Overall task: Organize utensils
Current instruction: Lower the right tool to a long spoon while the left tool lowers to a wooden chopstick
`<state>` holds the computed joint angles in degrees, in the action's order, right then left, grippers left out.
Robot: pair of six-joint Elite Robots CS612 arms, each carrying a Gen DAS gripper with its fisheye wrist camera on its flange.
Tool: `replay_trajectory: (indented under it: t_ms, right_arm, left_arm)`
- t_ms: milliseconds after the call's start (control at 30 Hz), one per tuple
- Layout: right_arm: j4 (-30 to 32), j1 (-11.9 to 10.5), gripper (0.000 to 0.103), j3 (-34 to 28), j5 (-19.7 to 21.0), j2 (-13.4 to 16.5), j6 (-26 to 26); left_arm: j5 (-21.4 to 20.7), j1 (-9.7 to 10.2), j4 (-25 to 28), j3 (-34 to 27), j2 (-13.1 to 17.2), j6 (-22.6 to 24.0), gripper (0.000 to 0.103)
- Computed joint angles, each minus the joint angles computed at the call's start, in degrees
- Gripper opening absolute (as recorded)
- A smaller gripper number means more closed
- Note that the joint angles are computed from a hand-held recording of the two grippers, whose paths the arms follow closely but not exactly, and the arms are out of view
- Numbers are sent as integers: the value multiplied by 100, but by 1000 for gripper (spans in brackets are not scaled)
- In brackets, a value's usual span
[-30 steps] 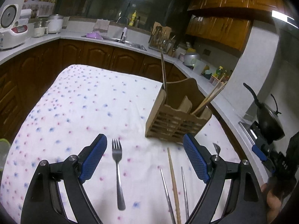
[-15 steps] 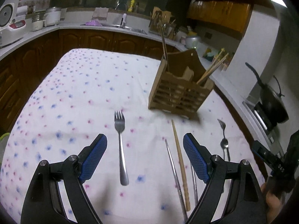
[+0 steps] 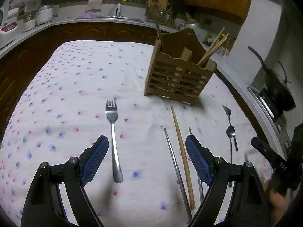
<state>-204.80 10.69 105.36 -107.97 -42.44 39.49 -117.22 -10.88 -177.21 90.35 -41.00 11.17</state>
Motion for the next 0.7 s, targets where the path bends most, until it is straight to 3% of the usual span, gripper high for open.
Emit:
replay_trajectory:
  t_ms: [233,400,700]
  right_arm:
    - [468,-85,61,-89,159,36,110]
    - [904,-157,56,-172,200,46,208]
    - [1647,-327,35,-349,429,103,316]
  left_arm:
    - [107,-111,267,-121,55,178,85]
    - [177,-221,535,-264,100,415,85]
    - [420,-477,1439,-751,283,893,84]
